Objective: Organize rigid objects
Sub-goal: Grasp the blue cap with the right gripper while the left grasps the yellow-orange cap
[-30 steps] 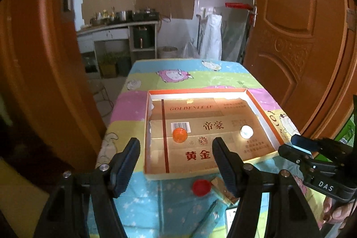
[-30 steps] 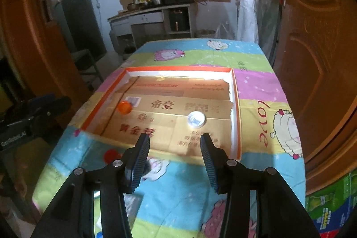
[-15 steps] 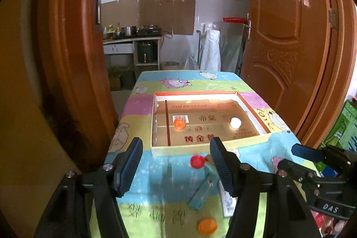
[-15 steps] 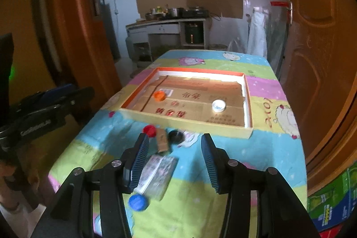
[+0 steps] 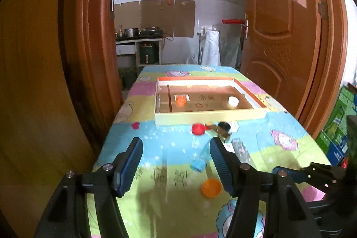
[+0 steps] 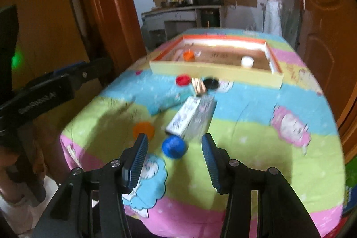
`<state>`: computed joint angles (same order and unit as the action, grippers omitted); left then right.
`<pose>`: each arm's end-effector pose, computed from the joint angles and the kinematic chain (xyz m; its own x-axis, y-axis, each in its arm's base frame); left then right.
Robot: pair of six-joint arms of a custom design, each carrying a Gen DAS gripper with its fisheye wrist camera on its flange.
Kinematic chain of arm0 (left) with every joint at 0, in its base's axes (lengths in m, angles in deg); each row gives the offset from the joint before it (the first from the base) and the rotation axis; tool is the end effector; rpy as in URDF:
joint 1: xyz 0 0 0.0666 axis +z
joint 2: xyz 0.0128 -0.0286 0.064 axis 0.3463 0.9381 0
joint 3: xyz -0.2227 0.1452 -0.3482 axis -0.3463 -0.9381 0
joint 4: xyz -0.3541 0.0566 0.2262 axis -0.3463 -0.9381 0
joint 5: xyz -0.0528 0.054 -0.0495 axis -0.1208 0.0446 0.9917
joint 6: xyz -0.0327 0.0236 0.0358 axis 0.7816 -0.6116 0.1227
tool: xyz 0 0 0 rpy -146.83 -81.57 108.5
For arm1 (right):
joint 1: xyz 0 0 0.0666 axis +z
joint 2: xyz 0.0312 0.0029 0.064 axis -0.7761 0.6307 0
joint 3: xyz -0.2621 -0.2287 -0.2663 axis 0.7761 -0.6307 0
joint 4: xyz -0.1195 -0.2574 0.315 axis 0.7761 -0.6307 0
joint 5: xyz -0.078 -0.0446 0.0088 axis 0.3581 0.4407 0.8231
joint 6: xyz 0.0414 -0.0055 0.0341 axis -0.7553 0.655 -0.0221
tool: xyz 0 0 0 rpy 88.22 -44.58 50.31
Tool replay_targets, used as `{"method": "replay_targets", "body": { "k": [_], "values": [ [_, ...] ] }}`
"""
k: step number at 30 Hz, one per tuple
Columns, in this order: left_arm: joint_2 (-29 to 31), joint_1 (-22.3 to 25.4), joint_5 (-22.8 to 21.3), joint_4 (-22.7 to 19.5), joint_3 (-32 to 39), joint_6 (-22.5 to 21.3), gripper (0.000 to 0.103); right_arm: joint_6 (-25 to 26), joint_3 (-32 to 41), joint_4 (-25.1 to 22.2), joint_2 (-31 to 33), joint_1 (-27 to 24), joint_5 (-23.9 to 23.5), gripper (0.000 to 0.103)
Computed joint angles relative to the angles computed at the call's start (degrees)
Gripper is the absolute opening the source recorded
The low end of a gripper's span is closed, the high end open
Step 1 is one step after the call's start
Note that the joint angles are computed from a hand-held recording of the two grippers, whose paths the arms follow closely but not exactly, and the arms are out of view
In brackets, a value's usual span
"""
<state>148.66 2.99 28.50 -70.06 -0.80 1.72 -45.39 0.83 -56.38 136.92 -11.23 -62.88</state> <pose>0.5444 -0.1767 0.4886 -0.4657 0.2375 -0.8525 0.4879 0.8726 -0.0234 0.4558 0.3580 0.4452 -0.6674 0.1151 -0.7358 0.0245 0.9909 0.1327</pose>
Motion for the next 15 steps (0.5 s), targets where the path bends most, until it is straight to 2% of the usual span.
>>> {"method": "replay_targets", "body": {
  "k": [15],
  "values": [
    [-0.6, 0.6, 2.7, 1.5, -5.6, -0.7, 0.063, -0.2, -0.6, 0.6, 3.0, 0.1, 0.1, 0.052]
  ]
}}
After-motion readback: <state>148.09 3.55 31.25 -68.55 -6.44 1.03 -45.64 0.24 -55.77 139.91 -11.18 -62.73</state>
